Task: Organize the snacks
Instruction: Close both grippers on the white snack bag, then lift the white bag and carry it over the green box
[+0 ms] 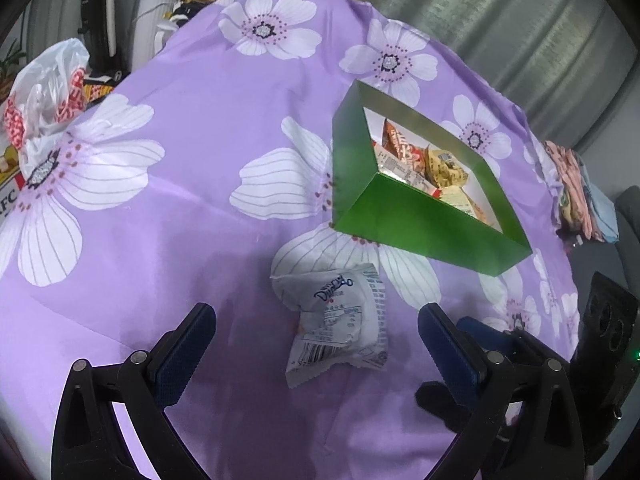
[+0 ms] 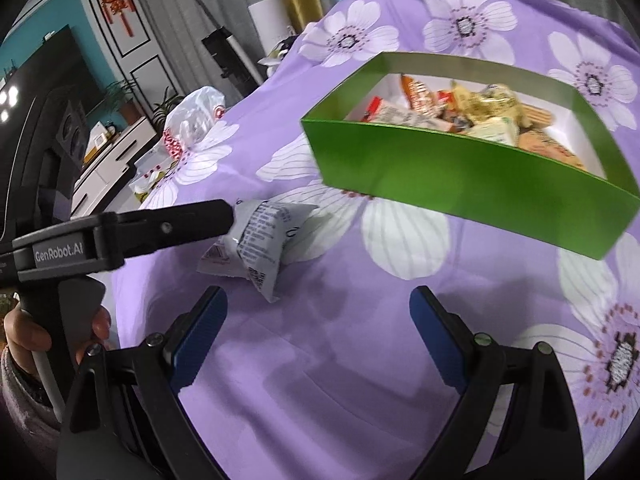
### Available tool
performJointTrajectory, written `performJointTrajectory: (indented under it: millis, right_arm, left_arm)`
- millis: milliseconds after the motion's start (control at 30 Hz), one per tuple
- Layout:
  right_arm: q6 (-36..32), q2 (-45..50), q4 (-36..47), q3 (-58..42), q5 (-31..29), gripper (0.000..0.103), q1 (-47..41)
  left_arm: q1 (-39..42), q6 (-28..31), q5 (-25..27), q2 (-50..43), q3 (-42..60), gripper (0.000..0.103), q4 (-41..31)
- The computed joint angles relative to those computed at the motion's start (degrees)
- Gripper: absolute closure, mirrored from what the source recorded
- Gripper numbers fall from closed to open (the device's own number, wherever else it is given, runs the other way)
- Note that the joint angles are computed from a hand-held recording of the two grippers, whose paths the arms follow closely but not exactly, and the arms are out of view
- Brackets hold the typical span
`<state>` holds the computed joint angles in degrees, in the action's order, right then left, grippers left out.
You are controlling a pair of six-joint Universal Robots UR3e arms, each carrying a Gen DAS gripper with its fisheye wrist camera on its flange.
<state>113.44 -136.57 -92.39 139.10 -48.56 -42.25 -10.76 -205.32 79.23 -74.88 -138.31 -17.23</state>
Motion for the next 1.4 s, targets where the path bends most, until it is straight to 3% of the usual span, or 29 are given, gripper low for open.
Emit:
performJointTrajectory:
  millis: [267,433,533,633,700,900,1100,1300,1400]
  right_arm:
    - [8.65,10.64,-16.42,1.99,-0.13,0.01,10.39]
    - [12.37,18.53,-24.83,1.73,0.12,0.024,15.9]
    - [14.93,22.3,-30.01,1.29,-0.22,0.029,18.73]
    - [15.73,24.86,-31.73,0.31,-0.19,0.039,20.38]
    - [15.42,25.3,-31.65,0.1,-0.1,0.048,20.75]
    - [12.92,25.09,-28.93,-0.18,0.67,0.065,19.89]
    - [8.68,21.63,-22.31,0.11,1.91,0.073,16.73]
    - [0.3,9.12,-5.07,-0.19,4.12,0.074,8.95]
    - [-6.95,2.99,7.96,-2.3,4.54,0.074,2.95]
  left_arm:
    - [1.16,1.64,-3.48,-2.51,-0.64,0.003,1.91]
    - [2.23,2.17,-5.52,-3.81,-0.93,0.026,2.72]
    - [3.3,1.85,-7.11,-4.31,-2.08,0.035,4.09]
    - [4.29,1.85,-9.47,-4.08,-3.06,0.047,5.04]
    - [4.49,1.64,-10.31,-4.6,-3.04,0.049,5.41]
    - [3.34,0.62,-8.73,-4.52,-2.88,0.05,5.88]
    - [0.33,-0.16,-5.83,-3.44,-0.85,0.051,3.64]
    - [-3.99,-1.2,-3.66,-2.4,2.27,0.051,1.6]
    - [-7.32,-2.13,-1.59,-2.92,4.94,0.051,0.72]
